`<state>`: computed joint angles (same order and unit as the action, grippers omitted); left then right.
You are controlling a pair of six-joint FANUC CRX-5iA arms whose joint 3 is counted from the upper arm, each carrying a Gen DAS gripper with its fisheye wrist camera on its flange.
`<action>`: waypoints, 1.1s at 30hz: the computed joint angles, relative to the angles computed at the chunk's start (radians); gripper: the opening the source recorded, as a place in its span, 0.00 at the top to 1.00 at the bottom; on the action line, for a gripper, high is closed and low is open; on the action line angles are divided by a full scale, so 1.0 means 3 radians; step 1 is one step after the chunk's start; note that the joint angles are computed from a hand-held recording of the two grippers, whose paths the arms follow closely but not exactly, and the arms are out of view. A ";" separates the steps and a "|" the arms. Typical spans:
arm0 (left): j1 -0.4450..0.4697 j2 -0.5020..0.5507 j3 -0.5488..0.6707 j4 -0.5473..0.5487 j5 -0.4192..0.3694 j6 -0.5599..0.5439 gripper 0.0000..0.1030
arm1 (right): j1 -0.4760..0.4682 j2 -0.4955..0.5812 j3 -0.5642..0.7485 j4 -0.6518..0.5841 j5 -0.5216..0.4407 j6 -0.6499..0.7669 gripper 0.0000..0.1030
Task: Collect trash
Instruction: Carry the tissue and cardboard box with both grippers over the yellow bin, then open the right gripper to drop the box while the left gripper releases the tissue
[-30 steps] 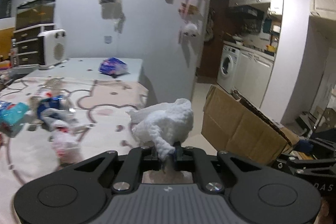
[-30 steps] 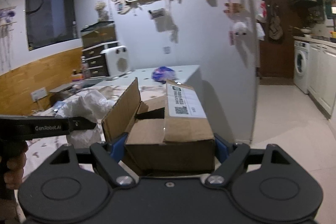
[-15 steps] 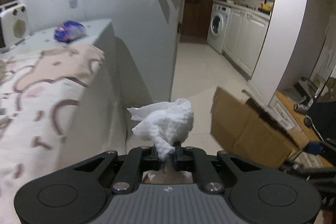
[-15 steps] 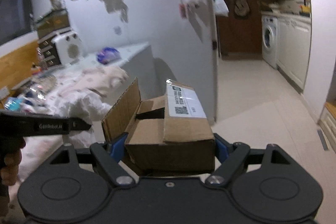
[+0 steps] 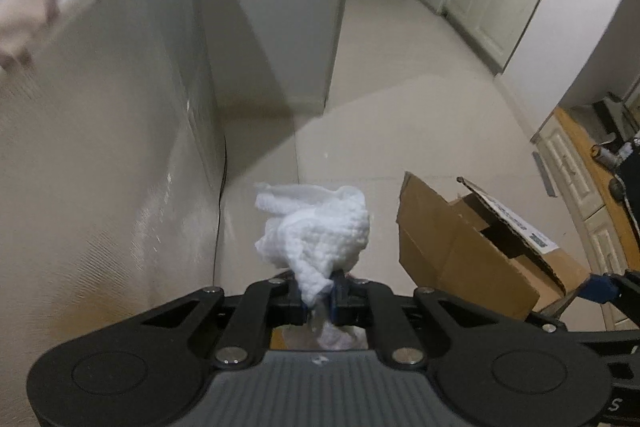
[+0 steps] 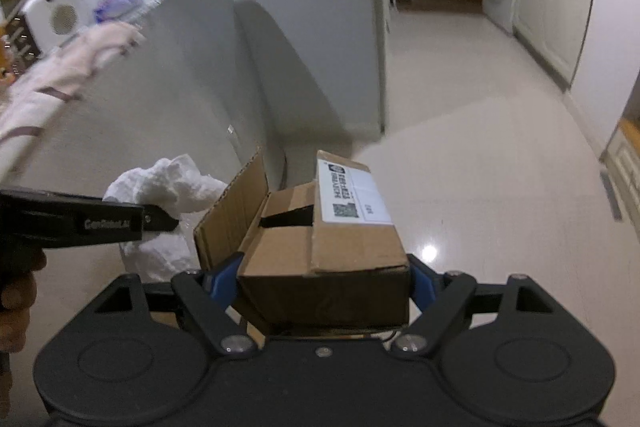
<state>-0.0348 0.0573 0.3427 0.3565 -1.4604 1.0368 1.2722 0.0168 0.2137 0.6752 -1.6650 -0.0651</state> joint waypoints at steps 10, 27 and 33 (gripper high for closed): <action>-0.0158 0.0411 -0.0156 -0.0420 -0.0023 0.0023 0.90 | -0.0490 0.0118 -0.0293 -0.0763 0.0573 0.0217 0.19; -0.0228 0.0465 -0.0620 -0.0800 0.0160 -0.0299 0.90 | -0.0696 0.0389 -0.0385 -0.1451 0.0885 0.0254 0.19; -0.0227 0.0457 -0.0670 -0.0889 0.0226 -0.0357 0.89 | -0.0723 0.0437 -0.0409 -0.1501 0.0984 0.0312 0.19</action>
<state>-0.1028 0.1943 0.1417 0.0897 -1.3926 0.9298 1.0552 0.1480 0.0909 0.2250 -1.3696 0.0285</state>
